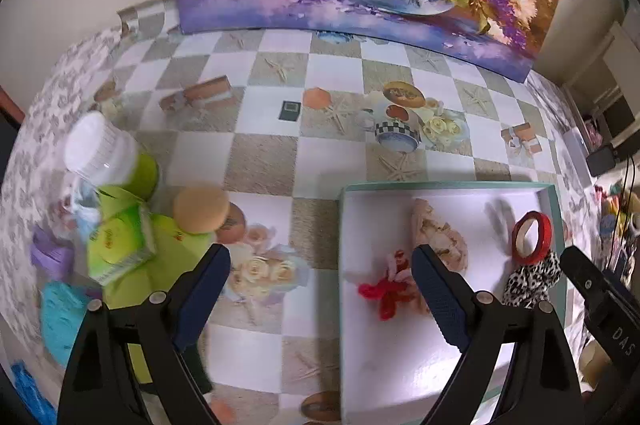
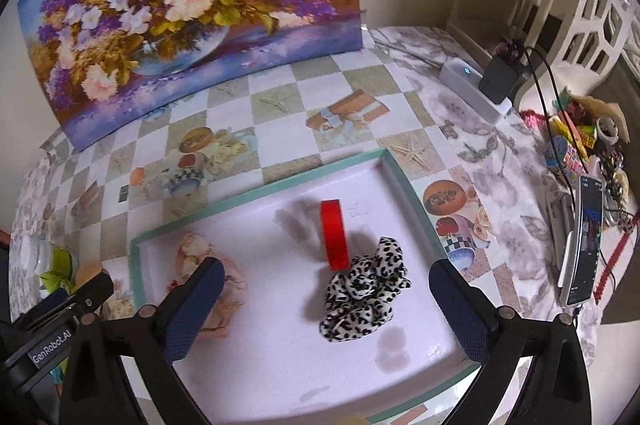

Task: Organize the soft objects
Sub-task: 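Release the pink scrunchie and red tape roll into the tray with both grippers, then grasp the purple packet with the left gripper while the right gripper grasps the green tissue box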

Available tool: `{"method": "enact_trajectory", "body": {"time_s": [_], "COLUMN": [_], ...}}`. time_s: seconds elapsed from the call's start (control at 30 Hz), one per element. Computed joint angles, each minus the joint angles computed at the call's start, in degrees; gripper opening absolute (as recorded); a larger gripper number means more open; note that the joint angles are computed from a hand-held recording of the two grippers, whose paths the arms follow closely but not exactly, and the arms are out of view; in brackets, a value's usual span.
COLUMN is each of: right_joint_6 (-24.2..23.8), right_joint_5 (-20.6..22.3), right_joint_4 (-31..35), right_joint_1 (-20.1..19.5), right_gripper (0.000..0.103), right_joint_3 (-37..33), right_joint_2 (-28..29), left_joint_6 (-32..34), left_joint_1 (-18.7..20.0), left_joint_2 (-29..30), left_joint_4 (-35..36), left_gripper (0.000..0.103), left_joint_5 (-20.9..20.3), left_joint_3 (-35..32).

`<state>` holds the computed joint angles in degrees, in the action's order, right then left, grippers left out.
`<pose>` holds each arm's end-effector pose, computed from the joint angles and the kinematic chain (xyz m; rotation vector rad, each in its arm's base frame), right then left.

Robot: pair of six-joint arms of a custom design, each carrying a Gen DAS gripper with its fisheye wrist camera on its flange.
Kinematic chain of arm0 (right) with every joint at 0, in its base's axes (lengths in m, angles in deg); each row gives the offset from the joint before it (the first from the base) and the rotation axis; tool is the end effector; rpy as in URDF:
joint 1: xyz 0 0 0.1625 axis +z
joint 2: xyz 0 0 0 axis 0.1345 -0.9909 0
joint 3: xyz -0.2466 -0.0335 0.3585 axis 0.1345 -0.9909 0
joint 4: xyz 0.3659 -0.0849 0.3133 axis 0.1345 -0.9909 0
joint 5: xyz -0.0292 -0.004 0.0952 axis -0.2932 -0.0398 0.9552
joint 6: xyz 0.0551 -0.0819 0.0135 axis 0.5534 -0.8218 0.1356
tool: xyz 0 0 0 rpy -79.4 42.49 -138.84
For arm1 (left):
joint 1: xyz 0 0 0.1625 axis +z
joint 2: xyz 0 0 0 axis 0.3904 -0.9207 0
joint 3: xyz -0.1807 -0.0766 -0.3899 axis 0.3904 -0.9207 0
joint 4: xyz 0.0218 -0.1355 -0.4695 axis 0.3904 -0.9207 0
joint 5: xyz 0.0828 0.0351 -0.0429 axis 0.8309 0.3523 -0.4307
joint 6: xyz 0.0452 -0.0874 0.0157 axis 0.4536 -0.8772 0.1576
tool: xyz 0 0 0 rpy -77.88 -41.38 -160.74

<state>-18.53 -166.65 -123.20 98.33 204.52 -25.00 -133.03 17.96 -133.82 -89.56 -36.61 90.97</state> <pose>0.2054 -0.5046 0.2483 -0.0123 -2.3066 0.5552 -0.2863 -0.5152 0.1476 -0.0262 2.3622 -0.4889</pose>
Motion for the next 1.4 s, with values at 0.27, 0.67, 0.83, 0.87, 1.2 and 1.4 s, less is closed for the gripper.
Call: {"method": "enact_trajectory", "body": {"time_s": [0.27,0.67,0.83,0.87,1.2,1.4], "right_joint_6": [-1.1,-1.3,-1.1,-0.9,0.6,-0.1], "right_joint_5": [3.3,7.2,9.0,9.9,16.0,20.2], "right_joint_4": [0.2,1.3,1.9,1.9,2.4,1.6], "right_joint_1": [3.1,7.1,8.5,8.5,10.2,10.5], "right_gripper": [0.103,0.103,0.103,0.103,0.103,0.103], "right_joint_3": [0.1,0.5,0.2,0.2,-1.1,-2.1], "right_joint_2": [1.1,4.1,5.9,6.1,11.0,14.0], "left_joint_6": [-0.7,-7.5,-10.0,-10.3,-18.5,-24.8], "left_joint_1": [-1.3,-2.1,-2.2,-2.2,-1.1,0.1], "left_joint_2": [-4.0,-11.3,-14.5,-15.1,-24.1,-28.5], "left_joint_4": [4.3,14.2,17.4,17.7,25.2,31.0], "left_gripper": [0.092,0.092,0.092,0.092,0.092,0.092], "left_joint_5": [1.9,4.7,5.1,5.3,6.9,7.6], "left_joint_3": [0.9,3.6,4.8,5.0,7.6,8.3]}}
